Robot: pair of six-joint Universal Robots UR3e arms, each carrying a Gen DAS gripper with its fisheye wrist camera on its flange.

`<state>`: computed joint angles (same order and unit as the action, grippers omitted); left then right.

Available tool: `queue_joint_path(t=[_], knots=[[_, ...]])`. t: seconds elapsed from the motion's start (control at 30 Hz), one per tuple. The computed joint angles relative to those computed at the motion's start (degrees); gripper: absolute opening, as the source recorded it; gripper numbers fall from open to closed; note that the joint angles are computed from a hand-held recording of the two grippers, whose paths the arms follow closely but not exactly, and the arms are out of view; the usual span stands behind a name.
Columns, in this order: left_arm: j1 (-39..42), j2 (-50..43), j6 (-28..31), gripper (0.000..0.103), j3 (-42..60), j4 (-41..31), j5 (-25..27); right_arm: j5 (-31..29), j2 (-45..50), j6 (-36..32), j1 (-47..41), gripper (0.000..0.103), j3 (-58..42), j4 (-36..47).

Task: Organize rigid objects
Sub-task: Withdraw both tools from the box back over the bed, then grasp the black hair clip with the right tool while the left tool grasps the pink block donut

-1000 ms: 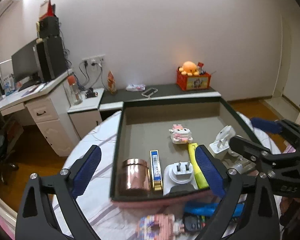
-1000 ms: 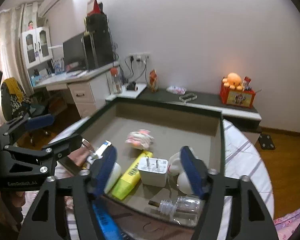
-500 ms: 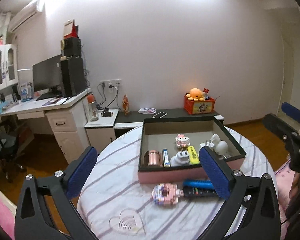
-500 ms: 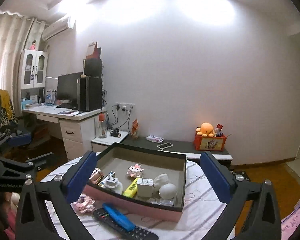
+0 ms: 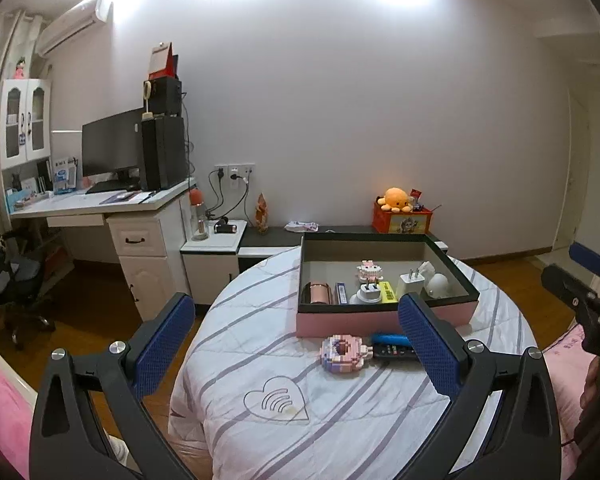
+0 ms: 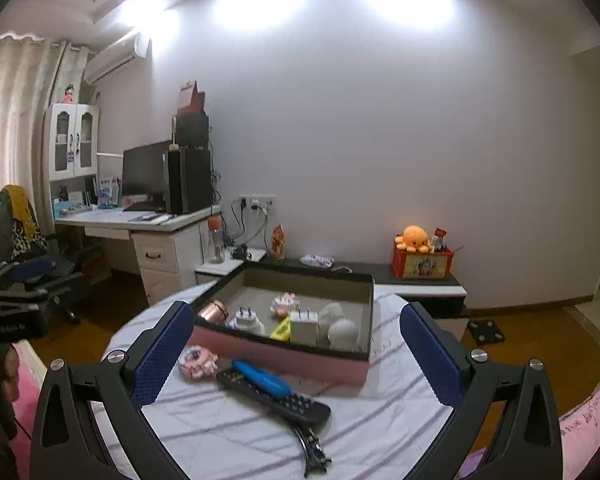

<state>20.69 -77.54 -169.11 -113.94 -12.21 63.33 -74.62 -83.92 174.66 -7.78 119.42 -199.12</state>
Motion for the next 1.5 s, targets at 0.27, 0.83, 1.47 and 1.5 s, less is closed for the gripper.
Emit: queue_joint_path(t=[0.27,0.83,1.47,1.5], knots=[[-1.06,-0.05,2.61,0.103,-1.27,-1.18,1.80,-0.31,-0.29,-0.52,-0.75,0.103,3.08,1.31],[-7.61,-8.63,6.99,0.103,1.97,-4.51,6.81,-1.57,11.00,-1.87,-0.08,0.103,-1.87,9.42],[-13.91,-20.00,8.33,0.103,10.54,-10.70,13.18,1.71,14.11,-12.36,-5.74,0.026,-2.12,19.02],[-14.18,-20.50,8.21,0.103,11.05,-10.96,13.46,1.86,13.36,-12.56,-6.35,0.026,-1.27,18.88]])
